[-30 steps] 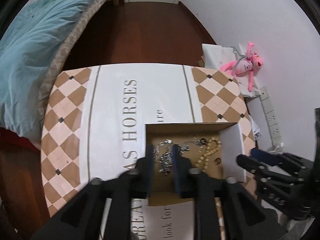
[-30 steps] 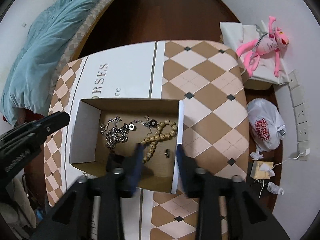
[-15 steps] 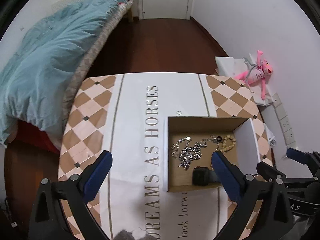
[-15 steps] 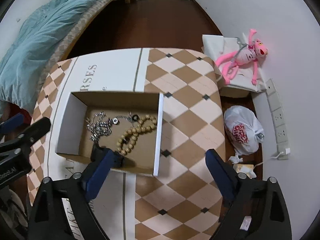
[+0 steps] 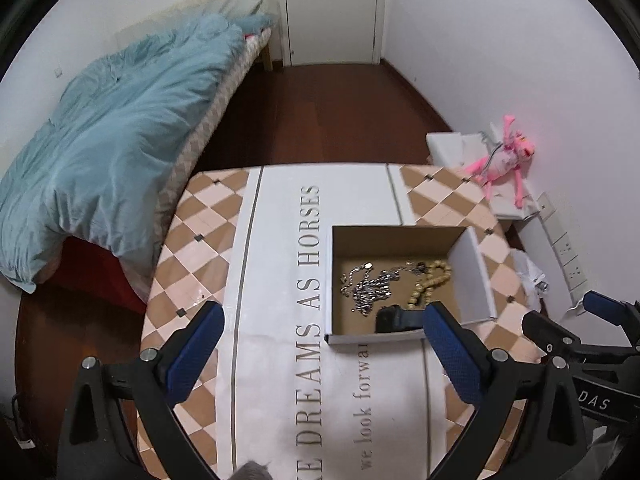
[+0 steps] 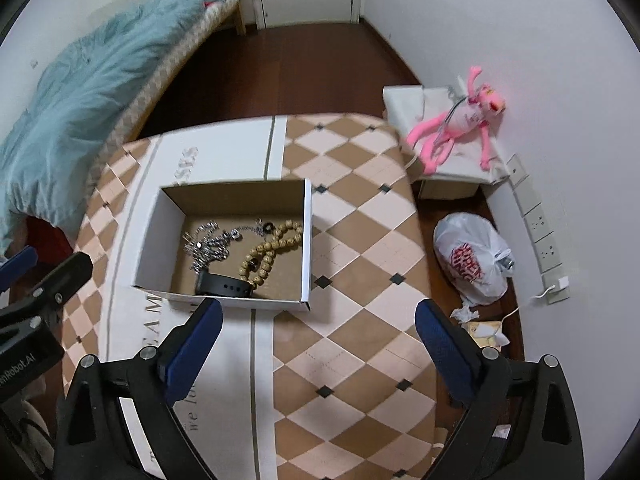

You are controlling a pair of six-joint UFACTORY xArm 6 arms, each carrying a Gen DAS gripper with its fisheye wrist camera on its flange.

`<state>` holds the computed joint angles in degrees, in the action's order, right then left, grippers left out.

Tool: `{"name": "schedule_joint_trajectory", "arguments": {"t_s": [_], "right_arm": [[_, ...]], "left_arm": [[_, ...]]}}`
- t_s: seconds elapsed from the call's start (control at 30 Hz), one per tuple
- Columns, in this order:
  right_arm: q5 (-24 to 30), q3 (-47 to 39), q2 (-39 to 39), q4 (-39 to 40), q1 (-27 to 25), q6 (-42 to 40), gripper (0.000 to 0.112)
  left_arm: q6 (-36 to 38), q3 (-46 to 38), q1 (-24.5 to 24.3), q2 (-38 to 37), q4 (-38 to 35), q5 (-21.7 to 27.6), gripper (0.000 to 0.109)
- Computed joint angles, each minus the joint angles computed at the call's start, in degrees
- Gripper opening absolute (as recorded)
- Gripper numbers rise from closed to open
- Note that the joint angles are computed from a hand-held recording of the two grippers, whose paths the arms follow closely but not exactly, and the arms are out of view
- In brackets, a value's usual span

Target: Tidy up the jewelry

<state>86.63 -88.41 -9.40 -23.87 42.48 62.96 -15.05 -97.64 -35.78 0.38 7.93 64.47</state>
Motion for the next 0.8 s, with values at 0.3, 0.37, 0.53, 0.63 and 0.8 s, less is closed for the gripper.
{"name": "schedule_joint_trajectory", "arguments": {"t_s": [0.3, 0.37, 0.53, 0.63, 0.8], "right_arm": [[11.43, -9.72, -0.54, -10.73, 12.16, 5.23, 0.098], [13.61, -11.94, -0.16, -12.59, 14.64, 5.92, 0.098], [20.11, -19.67, 2.57, -17.88, 20.89, 6.89, 0.098], [23.04, -24.2, 4.51, -20.67, 23.77, 6.65, 0.098], [28.23, -33.16, 9.01, -26.23, 27.97, 4.52, 0.103]], "left_arm": [[-3.47, 2.37, -2.39, -8.84, 3.72, 0.98, 0.102], [-3.57, 2.75, -2.99, -10.64, 4.63, 0.86, 0.102], [-3.98, 2.7, -4.03, -13.88, 5.43, 1.73, 0.102], [-3.89, 2.1, -4.52, -15.07, 5.54, 2.49, 0.102], [-4.4, 1.17, -4.81, -16.14, 5.57, 3.88, 0.102]]}}
